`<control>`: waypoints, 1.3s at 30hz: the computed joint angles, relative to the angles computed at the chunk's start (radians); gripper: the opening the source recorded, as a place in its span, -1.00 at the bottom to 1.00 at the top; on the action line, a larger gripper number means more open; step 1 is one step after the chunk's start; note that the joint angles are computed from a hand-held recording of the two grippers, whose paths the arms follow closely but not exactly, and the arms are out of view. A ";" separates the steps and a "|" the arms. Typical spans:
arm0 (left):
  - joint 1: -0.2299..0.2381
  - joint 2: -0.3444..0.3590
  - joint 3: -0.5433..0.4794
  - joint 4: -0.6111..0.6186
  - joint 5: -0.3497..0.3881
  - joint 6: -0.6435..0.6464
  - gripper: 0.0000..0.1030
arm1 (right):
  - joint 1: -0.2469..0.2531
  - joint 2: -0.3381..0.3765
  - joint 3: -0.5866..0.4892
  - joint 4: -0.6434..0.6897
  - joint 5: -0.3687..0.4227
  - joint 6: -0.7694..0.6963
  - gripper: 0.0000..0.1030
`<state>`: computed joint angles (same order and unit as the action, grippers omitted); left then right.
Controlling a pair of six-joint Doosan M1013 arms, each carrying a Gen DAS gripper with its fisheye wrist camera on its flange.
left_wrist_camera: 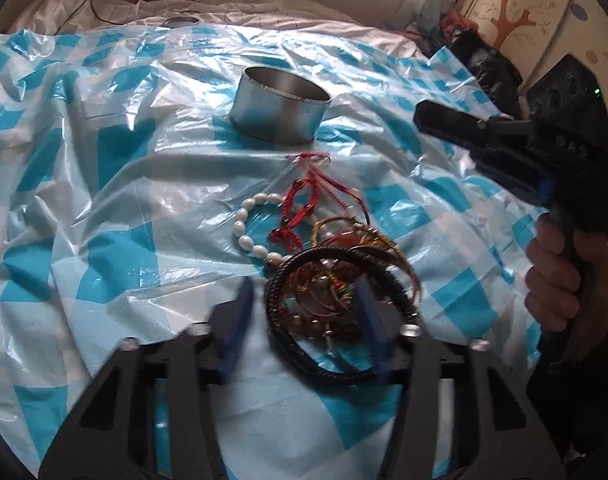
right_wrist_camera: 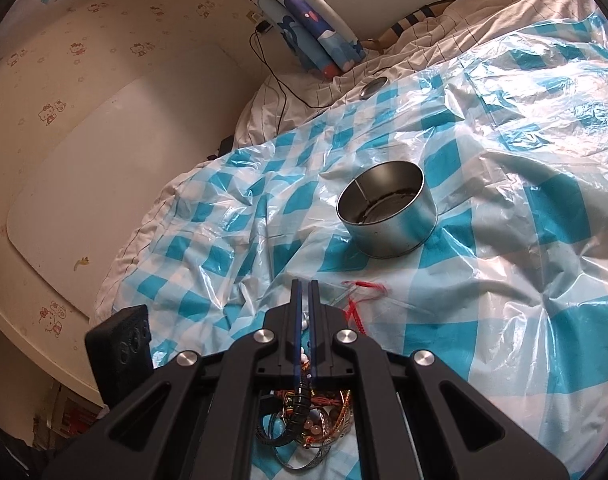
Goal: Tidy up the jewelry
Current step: 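Grasp a red string bracelet with the right gripper while the left grasps a black braided bracelet, then lift both held bracelets from the pile and carry them over the steel tin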
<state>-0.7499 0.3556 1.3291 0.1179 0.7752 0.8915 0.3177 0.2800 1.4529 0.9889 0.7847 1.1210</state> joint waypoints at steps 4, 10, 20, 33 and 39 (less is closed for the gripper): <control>0.006 -0.006 0.008 0.005 -0.003 -0.023 -0.87 | 0.001 0.002 0.001 -0.006 0.003 0.004 -0.93; 0.012 -0.029 0.032 -0.007 -0.052 -0.029 -0.88 | 0.009 0.015 -0.019 -0.108 0.017 0.082 -0.93; 0.027 -0.079 0.086 0.087 -0.091 -0.194 -0.88 | 0.070 0.063 -0.070 -0.333 -0.022 0.154 0.13; 0.031 -0.070 0.080 0.052 -0.087 -0.152 -0.88 | 0.048 0.070 -0.083 -0.146 -0.053 0.039 -1.00; 0.033 -0.060 0.072 0.044 -0.074 -0.151 -0.88 | 0.048 0.090 -0.127 -0.215 -0.005 0.115 -0.62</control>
